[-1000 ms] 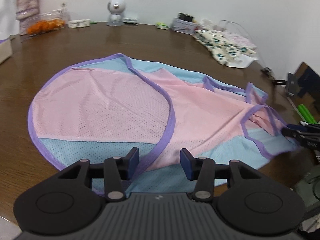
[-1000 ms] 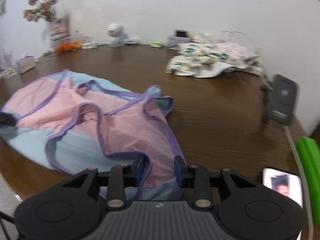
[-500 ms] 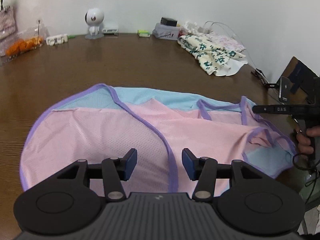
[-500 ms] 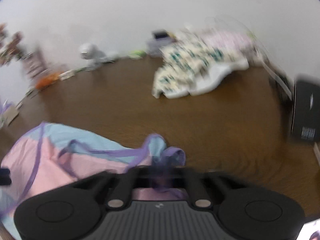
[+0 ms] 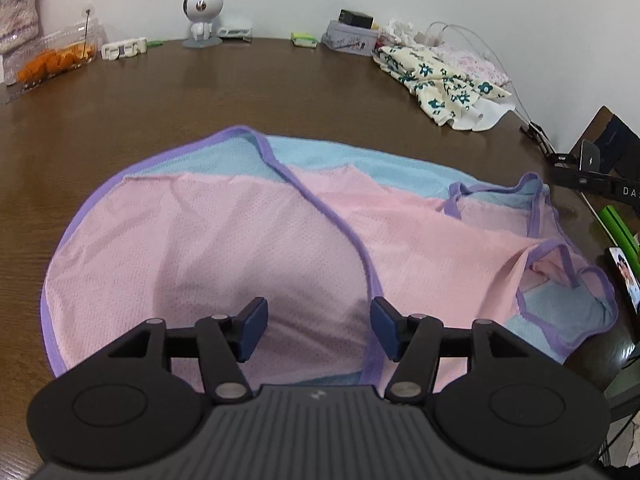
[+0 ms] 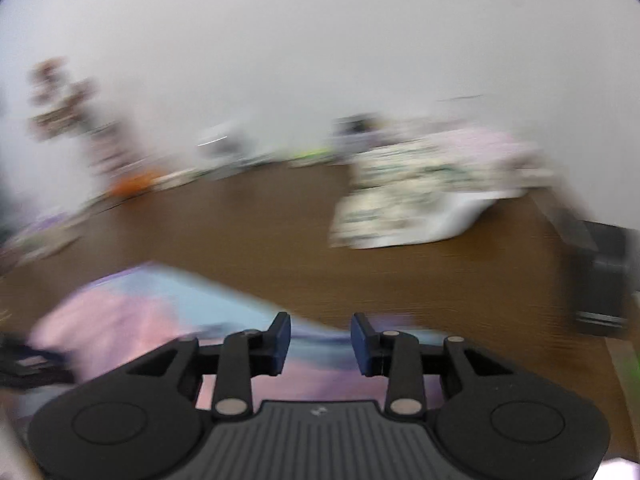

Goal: Fold clothes

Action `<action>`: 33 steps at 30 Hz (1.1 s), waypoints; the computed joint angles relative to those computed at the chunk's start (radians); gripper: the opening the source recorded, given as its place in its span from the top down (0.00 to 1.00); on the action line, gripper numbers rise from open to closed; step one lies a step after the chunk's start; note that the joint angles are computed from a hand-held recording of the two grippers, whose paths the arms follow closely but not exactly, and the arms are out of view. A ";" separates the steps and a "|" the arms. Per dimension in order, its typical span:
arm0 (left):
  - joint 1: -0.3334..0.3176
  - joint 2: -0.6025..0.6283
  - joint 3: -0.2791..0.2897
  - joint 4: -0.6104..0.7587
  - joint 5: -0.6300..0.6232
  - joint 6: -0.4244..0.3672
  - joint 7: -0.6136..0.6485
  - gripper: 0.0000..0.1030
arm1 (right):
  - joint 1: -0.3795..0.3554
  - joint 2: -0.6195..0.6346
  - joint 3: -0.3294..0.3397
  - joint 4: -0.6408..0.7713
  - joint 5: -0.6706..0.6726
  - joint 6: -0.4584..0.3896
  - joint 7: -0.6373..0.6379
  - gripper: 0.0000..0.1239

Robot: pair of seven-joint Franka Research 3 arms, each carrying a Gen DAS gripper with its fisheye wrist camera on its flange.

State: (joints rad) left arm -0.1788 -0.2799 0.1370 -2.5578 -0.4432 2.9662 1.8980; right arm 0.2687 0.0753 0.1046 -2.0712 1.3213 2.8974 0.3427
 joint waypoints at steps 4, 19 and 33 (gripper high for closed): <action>-0.013 -0.010 0.014 -0.013 -0.020 0.011 0.013 0.40 | 0.008 0.130 0.004 0.152 -0.235 -0.232 0.304 0.75; -0.042 -0.015 0.031 -0.027 -0.028 0.030 0.037 0.35 | -0.037 0.316 0.119 0.343 -0.203 -0.068 0.190 0.92; -0.053 -0.053 0.055 -0.052 0.002 0.036 -0.017 0.35 | -0.030 0.271 0.053 0.311 -0.325 -0.322 0.499 0.73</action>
